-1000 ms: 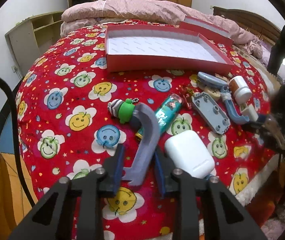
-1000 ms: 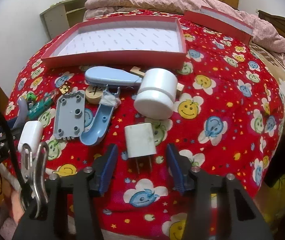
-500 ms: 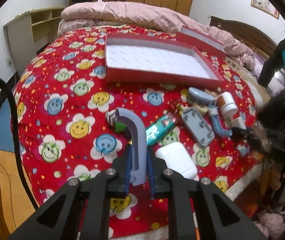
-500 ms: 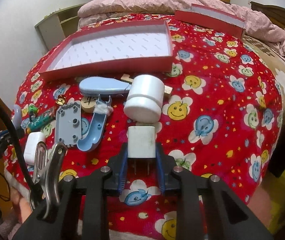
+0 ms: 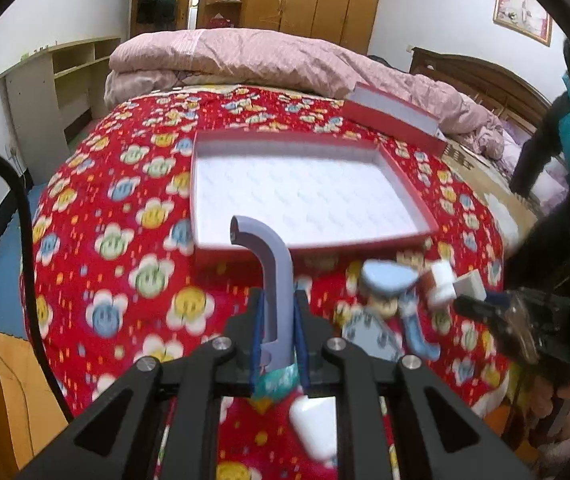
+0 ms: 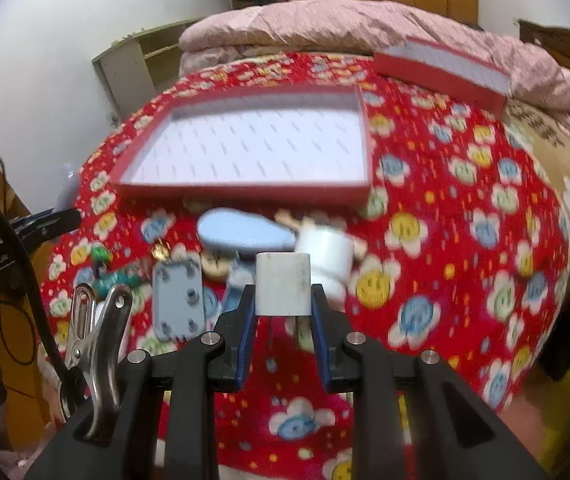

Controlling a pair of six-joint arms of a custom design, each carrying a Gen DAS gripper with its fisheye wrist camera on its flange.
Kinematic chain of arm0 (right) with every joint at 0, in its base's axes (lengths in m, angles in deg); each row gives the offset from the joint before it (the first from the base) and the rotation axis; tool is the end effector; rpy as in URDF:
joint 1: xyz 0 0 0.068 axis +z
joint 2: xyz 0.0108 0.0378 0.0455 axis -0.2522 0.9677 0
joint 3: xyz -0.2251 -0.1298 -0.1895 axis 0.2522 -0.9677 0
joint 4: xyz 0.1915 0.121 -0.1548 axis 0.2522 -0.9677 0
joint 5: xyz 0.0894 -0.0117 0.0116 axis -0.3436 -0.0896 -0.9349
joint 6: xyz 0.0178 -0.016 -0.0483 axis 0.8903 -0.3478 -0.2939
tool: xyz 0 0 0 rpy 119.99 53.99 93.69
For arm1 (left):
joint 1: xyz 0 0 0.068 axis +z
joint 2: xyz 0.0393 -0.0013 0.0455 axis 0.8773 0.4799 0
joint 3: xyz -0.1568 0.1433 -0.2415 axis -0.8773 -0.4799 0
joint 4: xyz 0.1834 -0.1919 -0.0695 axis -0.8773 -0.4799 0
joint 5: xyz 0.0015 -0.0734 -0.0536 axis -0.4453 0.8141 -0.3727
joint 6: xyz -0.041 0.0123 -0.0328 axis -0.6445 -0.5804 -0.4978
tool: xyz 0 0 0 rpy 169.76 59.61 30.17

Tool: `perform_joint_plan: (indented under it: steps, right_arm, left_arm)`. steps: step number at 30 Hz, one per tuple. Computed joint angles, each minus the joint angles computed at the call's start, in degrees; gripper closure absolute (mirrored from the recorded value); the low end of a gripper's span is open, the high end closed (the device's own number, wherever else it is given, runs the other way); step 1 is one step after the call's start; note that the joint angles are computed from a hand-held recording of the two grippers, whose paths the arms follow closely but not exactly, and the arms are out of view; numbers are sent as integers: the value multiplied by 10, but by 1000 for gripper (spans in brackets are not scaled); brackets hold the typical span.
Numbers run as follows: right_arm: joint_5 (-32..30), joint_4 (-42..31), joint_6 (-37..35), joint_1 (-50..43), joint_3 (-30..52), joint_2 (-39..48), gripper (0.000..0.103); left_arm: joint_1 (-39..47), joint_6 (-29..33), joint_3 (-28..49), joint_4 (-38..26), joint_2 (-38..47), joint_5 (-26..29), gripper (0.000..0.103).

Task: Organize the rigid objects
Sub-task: 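Carry both objects over the red tray, lower them and open both tools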

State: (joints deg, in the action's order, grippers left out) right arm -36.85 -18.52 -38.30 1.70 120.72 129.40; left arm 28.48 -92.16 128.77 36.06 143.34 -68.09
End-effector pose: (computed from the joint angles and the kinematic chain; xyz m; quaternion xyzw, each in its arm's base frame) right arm 0.2836 0.0847 0.1604 -0.0930 0.9287 0.0908 0.3473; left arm 0.2913 -0.1803 0.2162 0.0565 0.9242 -0.0927 0.3662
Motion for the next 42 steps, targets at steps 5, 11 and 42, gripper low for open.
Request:
perform_joint_plan:
  steps: [5, 11, 42]
  right_arm:
    - [38, -53, -33, 10, 74, 18, 77]
    - [47, -110, -41, -2, 180, 82, 77]
    - [33, -225, -44, -14, 416, 284, 77]
  left_arm:
    - [14, 7, 82, -33, 54, 19, 88]
    - [30, 23, 152, -57, 106, 37, 88]
    - [60, 31, 384, -155, 315, 40, 88]
